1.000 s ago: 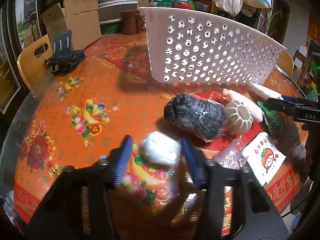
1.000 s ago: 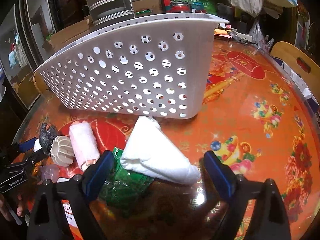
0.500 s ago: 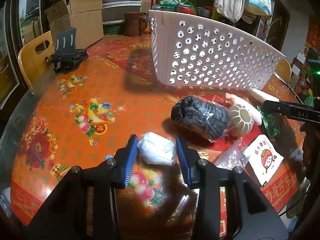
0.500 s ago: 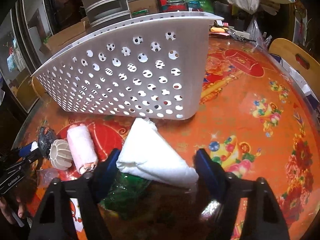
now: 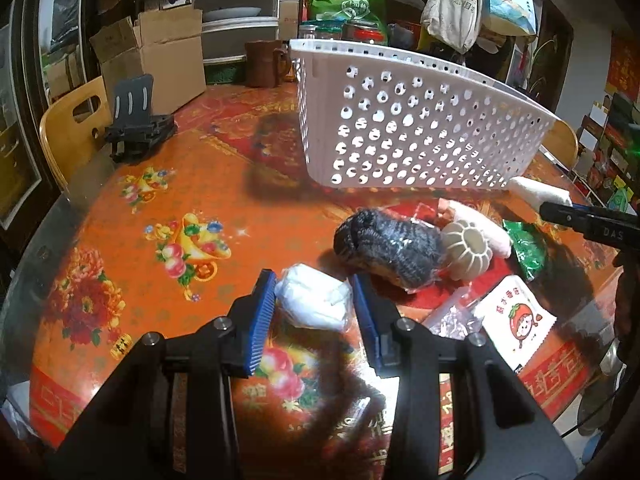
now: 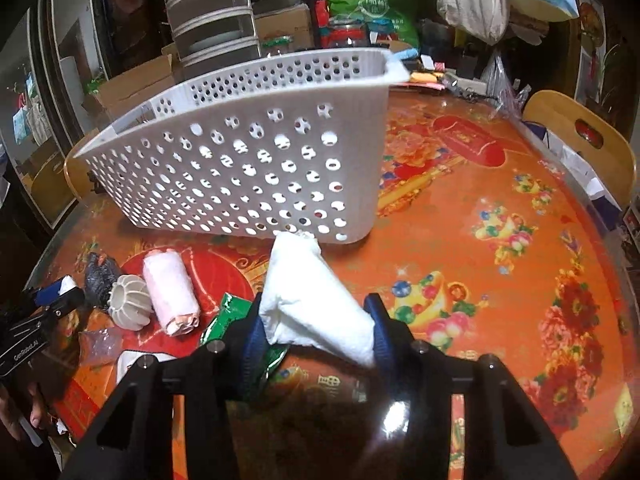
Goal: Organize soft objects
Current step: 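Carry the white cloth and white sock over the basket with both tools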
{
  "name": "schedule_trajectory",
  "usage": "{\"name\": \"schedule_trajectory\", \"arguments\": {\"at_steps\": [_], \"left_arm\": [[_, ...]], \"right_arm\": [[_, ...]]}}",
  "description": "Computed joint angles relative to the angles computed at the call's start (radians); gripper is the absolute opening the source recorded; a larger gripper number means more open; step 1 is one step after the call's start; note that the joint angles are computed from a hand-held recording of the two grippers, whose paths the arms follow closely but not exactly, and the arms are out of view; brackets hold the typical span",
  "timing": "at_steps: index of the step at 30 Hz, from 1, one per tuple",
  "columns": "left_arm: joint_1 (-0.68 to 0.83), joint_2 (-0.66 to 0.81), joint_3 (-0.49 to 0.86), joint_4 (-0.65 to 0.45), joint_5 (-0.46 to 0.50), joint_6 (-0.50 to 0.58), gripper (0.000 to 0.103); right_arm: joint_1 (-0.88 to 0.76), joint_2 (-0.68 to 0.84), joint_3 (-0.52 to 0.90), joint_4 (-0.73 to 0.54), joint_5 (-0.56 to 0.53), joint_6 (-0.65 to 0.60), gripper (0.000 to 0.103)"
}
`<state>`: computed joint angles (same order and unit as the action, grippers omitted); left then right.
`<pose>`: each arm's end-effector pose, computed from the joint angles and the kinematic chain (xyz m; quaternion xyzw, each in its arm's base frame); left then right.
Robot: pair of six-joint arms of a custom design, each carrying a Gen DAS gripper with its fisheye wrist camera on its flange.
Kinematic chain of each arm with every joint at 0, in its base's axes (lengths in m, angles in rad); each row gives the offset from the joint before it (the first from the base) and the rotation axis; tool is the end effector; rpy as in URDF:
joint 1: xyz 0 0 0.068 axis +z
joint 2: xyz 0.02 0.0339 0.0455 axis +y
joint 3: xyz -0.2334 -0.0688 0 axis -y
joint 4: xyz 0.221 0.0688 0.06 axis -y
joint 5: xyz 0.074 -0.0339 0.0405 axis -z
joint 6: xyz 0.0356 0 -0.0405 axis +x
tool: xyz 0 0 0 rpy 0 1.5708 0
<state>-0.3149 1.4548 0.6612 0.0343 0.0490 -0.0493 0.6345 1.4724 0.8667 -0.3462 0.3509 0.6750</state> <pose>0.2564 -0.0853 0.1544 0.1312 0.9092 -0.0936 0.3840 0.2289 0.1533 0.1818 0.0721 0.9366 0.0507 0.3391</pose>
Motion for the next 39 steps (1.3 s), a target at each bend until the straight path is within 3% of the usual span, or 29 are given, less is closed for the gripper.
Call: {"name": "schedule_trajectory", "arguments": {"at_steps": [12,21,29,39], "left_arm": [[-0.03,-0.104,0.064,-0.109,-0.014,0.004,0.037],[-0.064,-0.094,0.237,-0.232,-0.033,0.004,0.037],[-0.061,-0.005,0.494,-0.369,-0.003,0.021,0.037],[-0.064,0.276,0.943,-0.577,0.018,0.035,0.037]], "right_arm": [[0.073,-0.168,0.004,-0.074,0.072,-0.035,0.047],[0.067,-0.198,0.053,-0.099,0.045,-0.068,0.047],[0.039,-0.21,0.147,-0.152,0.028,-0.129,0.047],[-0.064,-0.029,0.406,-0.231,-0.031,-0.246,0.047]]}}
